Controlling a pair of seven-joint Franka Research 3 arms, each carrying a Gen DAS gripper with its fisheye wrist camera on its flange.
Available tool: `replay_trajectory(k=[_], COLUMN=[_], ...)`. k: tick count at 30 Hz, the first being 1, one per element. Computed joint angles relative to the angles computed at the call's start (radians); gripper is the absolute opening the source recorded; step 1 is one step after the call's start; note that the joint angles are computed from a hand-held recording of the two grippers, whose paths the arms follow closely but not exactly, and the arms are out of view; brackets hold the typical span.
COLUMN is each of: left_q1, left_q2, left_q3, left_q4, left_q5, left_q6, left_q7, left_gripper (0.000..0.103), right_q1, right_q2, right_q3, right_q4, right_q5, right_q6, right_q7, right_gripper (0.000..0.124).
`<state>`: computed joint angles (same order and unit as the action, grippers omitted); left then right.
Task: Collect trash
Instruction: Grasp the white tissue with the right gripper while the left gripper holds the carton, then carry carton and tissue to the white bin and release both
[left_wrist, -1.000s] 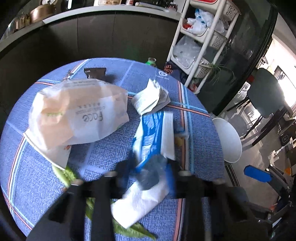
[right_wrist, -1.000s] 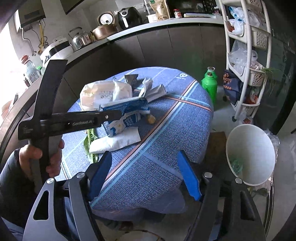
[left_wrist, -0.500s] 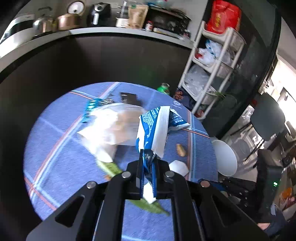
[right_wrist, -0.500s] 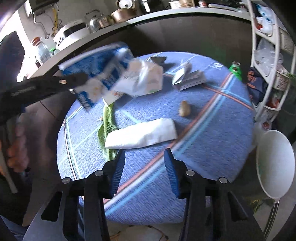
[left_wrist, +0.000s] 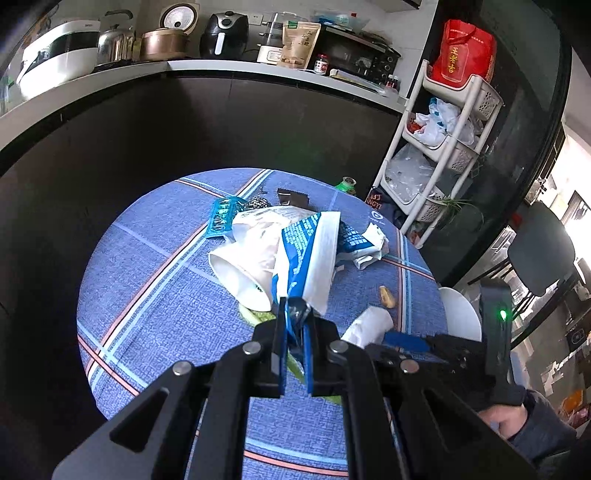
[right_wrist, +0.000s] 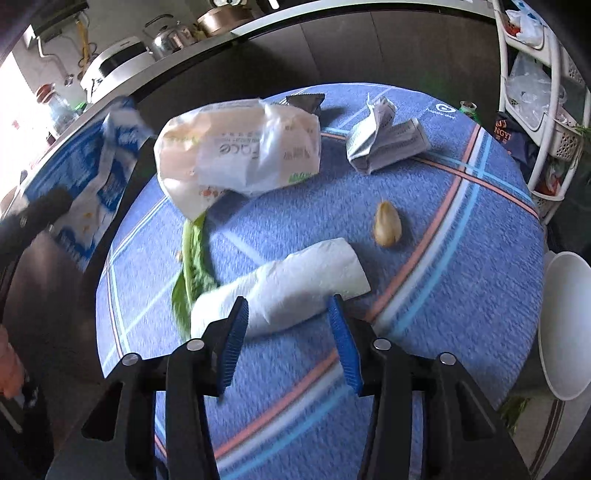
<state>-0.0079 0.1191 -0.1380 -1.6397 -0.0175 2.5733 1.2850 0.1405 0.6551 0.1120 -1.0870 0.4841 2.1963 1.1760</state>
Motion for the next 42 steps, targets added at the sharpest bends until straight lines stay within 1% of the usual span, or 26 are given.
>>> replay_trajectory(k=[2, 5, 9, 10, 11, 12, 13, 14, 16, 18, 25, 31, 35, 37, 42], left_q1=[0.004, 0.01, 0.013, 0.014, 0.013, 0.014, 0.014, 0.013, 0.012, 0.01, -0.009, -0.035, -0.055, -0.063, -0.093], left_q2=[-0.004, -0.013, -0.017, -0.018, -0.019, -0.019, -0.021, -0.022, -0.027, -0.031, -0.042, -0.026, 0.013, 0.04, 0.151], left_q3=[0.001, 0.004, 0.006, 0.005, 0.005, 0.006, 0.006, 0.006, 0.007, 0.006, -0.004, -0.021, -0.041, -0.054, -0.091], left_q4=[-0.009, -0.027, -0.034, -0.036, -0.035, -0.037, -0.038, -0.038, -0.043, -0.046, -0.039, 0.008, 0.071, 0.111, 0.269], left_q5=[-0.007, -0.024, -0.032, -0.037, -0.037, -0.039, -0.038, -0.037, -0.032, -0.03, -0.021, -0.02, -0.043, -0.064, -0.085], left_q6=[0.003, 0.01, 0.007, 0.008, 0.007, 0.008, 0.009, 0.01, 0.014, 0.017, 0.022, 0.016, -0.001, -0.014, -0.061], left_q7=[0.0, 0.002, 0.001, 0.003, 0.002, 0.003, 0.001, -0.001, -0.005, -0.004, 0.014, 0.042, 0.081, 0.107, 0.169], left_gripper=[0.008, 0.008, 0.008, 0.008, 0.008, 0.008, 0.008, 0.008, 0.008, 0.008, 0.008, 0.008, 0.008, 0.008, 0.008], right_q1=[0.019, 0.048, 0.094, 0.101, 0.107, 0.107, 0.093, 0.084, 0.067, 0.05, 0.003, -0.038, -0.058, -0.072, -0.116], right_q2=[0.034, 0.076, 0.079, 0.072, 0.072, 0.073, 0.08, 0.075, 0.044, -0.003, -0.138, -0.246, -0.304, -0.319, -0.347], right_q3=[-0.009, -0.02, -0.045, -0.048, -0.052, -0.051, -0.034, -0.028, -0.016, -0.004, 0.006, -0.003, -0.023, -0.032, -0.051], right_q4=[0.055, 0.124, 0.123, 0.109, 0.104, 0.105, 0.119, 0.113, 0.071, 0.004, -0.152, -0.273, -0.347, -0.364, -0.413], right_q5=[-0.02, -0.061, -0.147, -0.162, -0.179, -0.188, -0.173, -0.162, -0.137, -0.104, -0.001, 0.092, 0.128, 0.146, 0.204], right_q6=[-0.008, -0.021, 0.026, 0.046, 0.056, 0.056, 0.036, 0.035, 0.058, 0.097, 0.219, 0.311, 0.375, 0.389, 0.428], right_q7=[0.038, 0.094, 0.113, 0.114, 0.113, 0.11, 0.098, 0.092, 0.074, 0.045, -0.03, -0.09, -0.107, -0.109, -0.125], right_gripper=[0.053, 0.053, 0.053, 0.045, 0.024, 0.015, 0.005, 0.004, 0.004, 0.003, 0.003, 0.003, 0.003, 0.004, 0.004])
